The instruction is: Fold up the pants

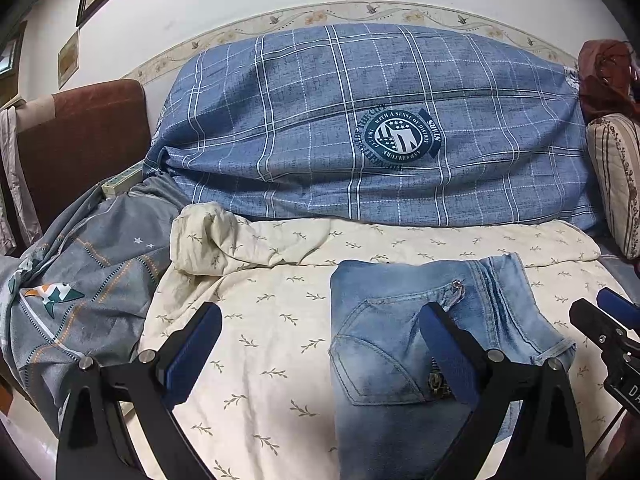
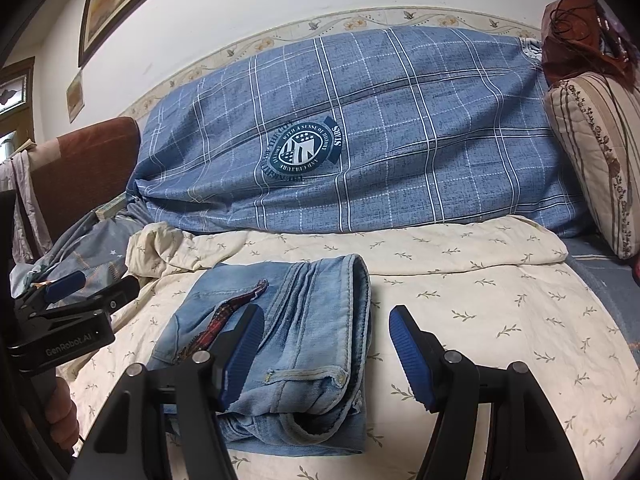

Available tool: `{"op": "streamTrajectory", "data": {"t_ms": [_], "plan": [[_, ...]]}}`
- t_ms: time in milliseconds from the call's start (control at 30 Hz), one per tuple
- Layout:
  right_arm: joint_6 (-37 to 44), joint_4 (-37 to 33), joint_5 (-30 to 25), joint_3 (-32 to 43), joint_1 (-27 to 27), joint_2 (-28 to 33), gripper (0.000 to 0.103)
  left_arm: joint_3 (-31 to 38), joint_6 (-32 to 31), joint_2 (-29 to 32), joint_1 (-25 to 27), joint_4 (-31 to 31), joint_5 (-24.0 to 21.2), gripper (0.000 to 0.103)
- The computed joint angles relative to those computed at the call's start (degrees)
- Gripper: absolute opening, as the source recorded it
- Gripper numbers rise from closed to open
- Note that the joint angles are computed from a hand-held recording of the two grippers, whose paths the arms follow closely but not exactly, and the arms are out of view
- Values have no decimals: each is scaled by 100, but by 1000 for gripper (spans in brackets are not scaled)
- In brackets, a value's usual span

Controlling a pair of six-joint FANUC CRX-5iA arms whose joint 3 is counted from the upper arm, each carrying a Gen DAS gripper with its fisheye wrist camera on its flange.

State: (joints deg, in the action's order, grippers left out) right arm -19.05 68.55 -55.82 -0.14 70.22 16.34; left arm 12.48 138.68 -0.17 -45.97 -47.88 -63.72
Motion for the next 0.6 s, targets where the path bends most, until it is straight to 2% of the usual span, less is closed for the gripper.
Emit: {"op": "streamTrajectory", "data": {"t_ms": [600], "plan": [[-10,14,-29,23,20,16,69,5,9,-8,-54,-39,25,99]]}}
